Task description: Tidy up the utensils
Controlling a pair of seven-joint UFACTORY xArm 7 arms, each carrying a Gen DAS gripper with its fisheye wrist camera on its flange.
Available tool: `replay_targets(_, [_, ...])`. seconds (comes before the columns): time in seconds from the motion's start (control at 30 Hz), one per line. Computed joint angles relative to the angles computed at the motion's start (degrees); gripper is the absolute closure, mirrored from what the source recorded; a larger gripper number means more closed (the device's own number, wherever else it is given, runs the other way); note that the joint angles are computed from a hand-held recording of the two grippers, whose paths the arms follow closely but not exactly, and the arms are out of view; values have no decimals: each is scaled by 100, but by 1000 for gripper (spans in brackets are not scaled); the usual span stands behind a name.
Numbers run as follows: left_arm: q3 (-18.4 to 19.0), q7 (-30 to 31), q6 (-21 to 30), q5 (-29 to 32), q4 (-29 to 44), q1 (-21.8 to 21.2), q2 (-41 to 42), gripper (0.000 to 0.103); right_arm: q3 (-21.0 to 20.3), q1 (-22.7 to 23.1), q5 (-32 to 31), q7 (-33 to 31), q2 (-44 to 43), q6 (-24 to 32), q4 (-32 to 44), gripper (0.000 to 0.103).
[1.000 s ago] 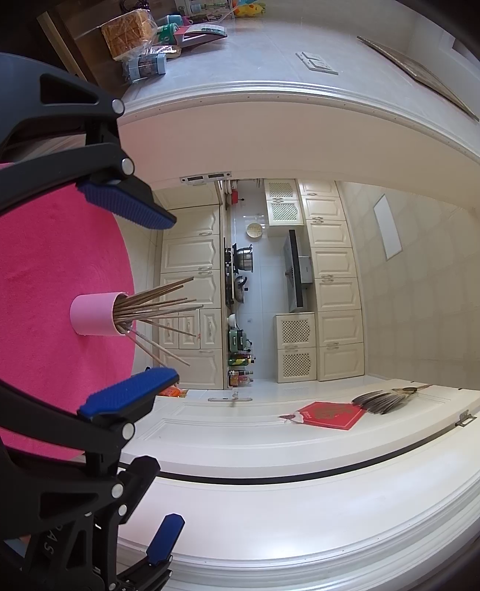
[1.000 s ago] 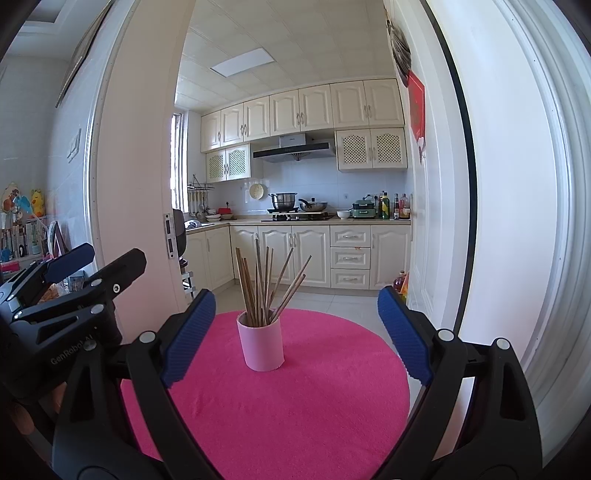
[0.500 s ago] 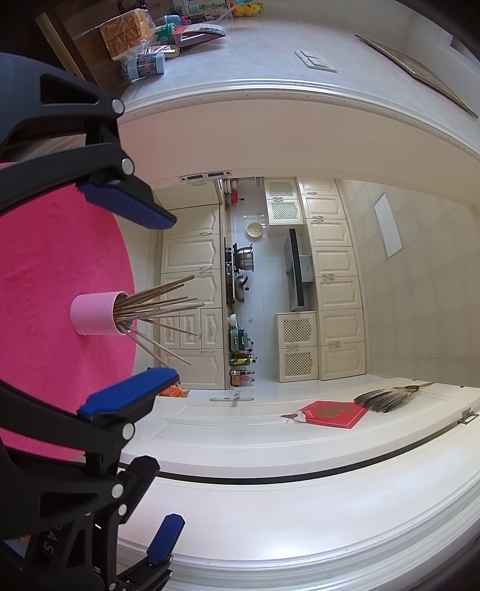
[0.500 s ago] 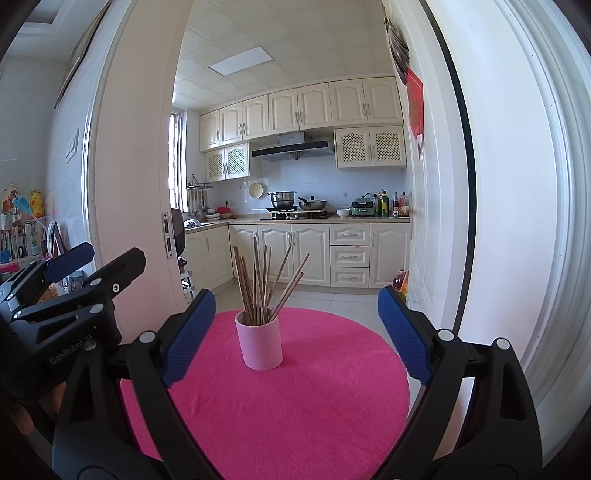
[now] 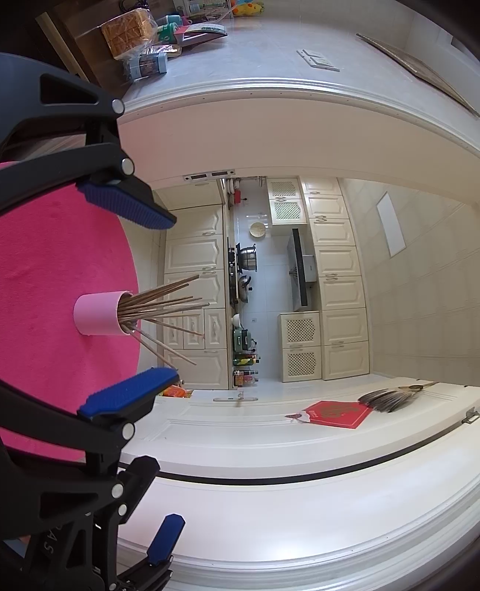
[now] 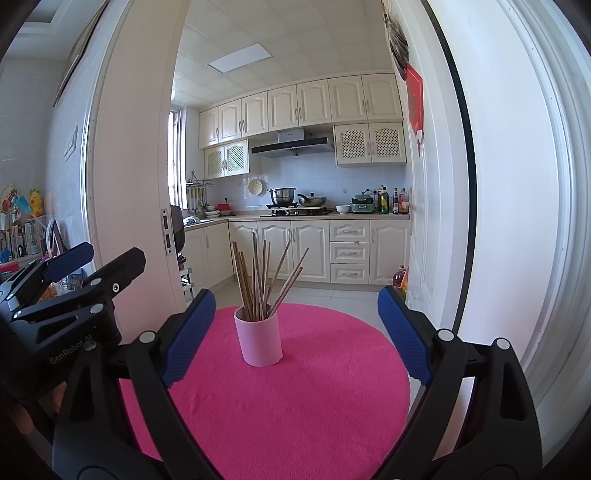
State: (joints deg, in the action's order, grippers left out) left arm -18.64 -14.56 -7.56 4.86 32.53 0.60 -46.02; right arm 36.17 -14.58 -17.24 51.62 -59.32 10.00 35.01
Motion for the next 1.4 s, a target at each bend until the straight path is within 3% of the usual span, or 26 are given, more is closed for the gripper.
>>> replay_targets(1.4, [-99, -5, -29, 42, 39, 120, 276, 27, 46, -61, -90, 73, 358, -54, 67, 15])
